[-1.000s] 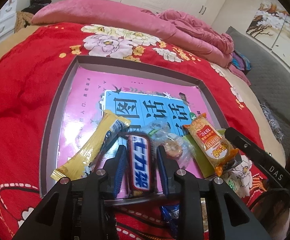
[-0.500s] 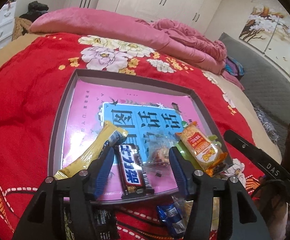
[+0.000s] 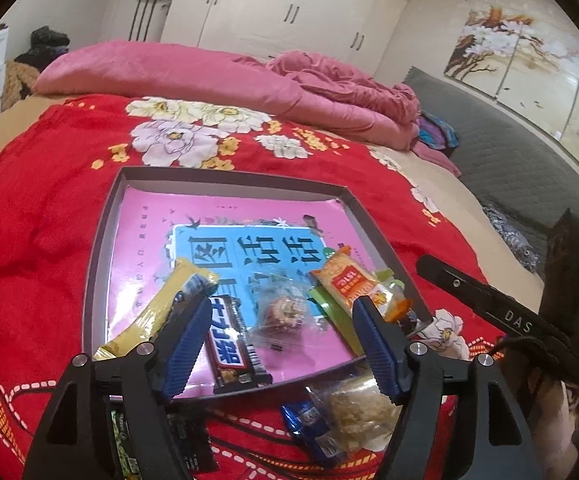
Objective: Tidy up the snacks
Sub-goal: 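Withdraw both open grippers from the tray toward the remaining snacks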
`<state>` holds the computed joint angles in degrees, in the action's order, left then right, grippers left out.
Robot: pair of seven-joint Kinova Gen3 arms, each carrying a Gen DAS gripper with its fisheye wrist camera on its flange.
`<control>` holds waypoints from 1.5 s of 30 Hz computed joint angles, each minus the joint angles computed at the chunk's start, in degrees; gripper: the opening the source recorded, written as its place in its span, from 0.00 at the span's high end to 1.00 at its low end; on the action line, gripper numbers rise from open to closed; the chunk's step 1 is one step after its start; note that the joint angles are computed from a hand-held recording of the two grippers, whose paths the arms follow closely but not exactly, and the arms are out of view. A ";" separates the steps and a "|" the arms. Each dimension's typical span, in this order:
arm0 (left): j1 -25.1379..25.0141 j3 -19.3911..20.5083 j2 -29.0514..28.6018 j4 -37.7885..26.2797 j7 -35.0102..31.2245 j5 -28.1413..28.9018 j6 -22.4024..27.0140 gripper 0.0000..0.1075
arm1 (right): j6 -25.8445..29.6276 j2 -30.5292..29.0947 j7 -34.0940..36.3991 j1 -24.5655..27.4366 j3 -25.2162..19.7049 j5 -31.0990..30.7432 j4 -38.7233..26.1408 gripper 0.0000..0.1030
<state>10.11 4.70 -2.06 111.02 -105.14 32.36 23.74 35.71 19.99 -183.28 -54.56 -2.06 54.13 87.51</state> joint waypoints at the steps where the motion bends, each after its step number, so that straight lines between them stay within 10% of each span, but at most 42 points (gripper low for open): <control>1: 0.16 0.21 -0.21 0.06 0.02 -0.46 -0.12 0.30 | -0.28 -0.21 -0.48 -0.08 0.12 0.29 0.40 0.47; 45: 4.64 0.79 -2.50 1.81 -15.61 2.43 5.99 0.28 | -1.63 -4.50 5.37 2.85 -4.23 -1.64 5.86 0.30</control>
